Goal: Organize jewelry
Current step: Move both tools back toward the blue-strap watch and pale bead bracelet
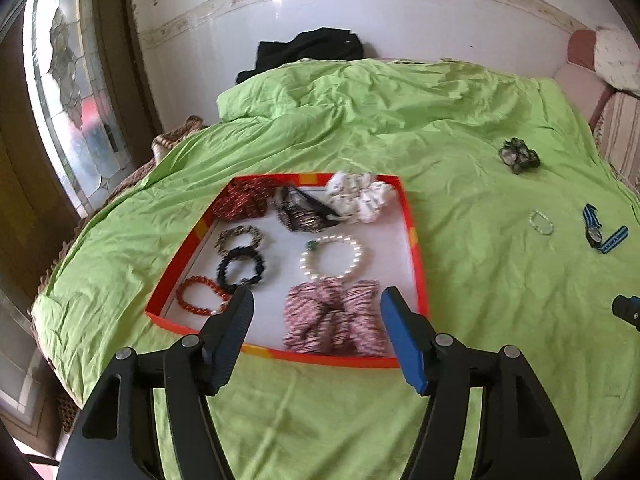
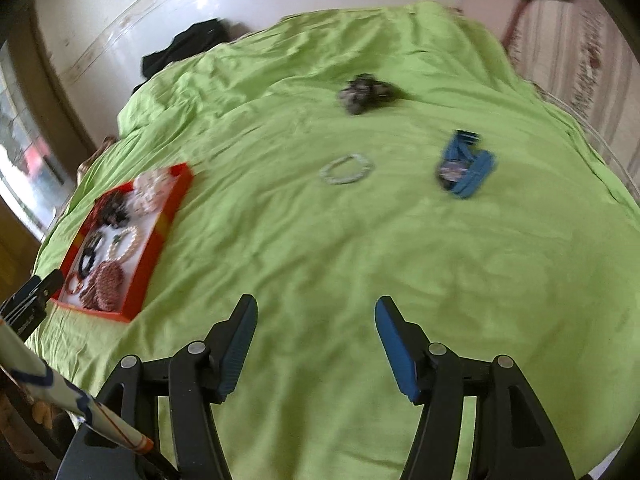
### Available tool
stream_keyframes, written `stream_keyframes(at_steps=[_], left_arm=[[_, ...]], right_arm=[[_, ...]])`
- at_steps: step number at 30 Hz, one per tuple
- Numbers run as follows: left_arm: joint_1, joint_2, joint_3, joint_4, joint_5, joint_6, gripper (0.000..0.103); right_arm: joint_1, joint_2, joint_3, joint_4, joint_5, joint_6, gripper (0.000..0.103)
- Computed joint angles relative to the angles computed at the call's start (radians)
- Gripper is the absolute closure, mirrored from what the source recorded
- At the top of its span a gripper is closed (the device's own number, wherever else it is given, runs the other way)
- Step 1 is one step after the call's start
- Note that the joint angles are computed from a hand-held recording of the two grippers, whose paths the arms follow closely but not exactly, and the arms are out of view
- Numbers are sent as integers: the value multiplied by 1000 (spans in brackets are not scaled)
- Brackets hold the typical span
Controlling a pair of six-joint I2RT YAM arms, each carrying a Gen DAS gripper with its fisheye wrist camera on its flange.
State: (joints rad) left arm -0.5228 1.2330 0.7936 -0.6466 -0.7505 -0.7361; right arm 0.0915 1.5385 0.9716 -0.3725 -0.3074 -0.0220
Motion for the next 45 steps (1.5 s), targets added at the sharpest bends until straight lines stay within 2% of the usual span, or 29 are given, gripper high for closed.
stream_keyframes(at_steps=[5, 12, 18, 25, 29, 33, 38, 45], left_arm=[[-52, 102, 97, -5, 14, 0, 34], [-101, 264, 247, -8, 6, -8, 34], [-88, 371, 375, 15, 83, 29, 34], [-78, 530, 565, 31, 163, 127, 34], [-55, 651, 703, 41, 271, 170, 34], [-34, 776, 811, 86, 324, 223, 34], [28, 992, 1049, 44, 434, 300, 34], [86, 1206, 1321, -8, 511, 383, 38]], right_arm=[[-133, 55, 25, -3, -50, -40, 36], [-283, 146, 95, -10, -100, -87, 36], [-361, 238, 191, -18, -117, -101, 36], [-398, 357, 330, -55, -139, -78, 35], [-378, 446, 446, -82, -127, -54, 35], [-348, 530, 567, -97, -125, -43, 35], [-303, 669, 770, -148, -134, -23, 35], [-250, 892, 1099, -275, -120, -5, 35]])
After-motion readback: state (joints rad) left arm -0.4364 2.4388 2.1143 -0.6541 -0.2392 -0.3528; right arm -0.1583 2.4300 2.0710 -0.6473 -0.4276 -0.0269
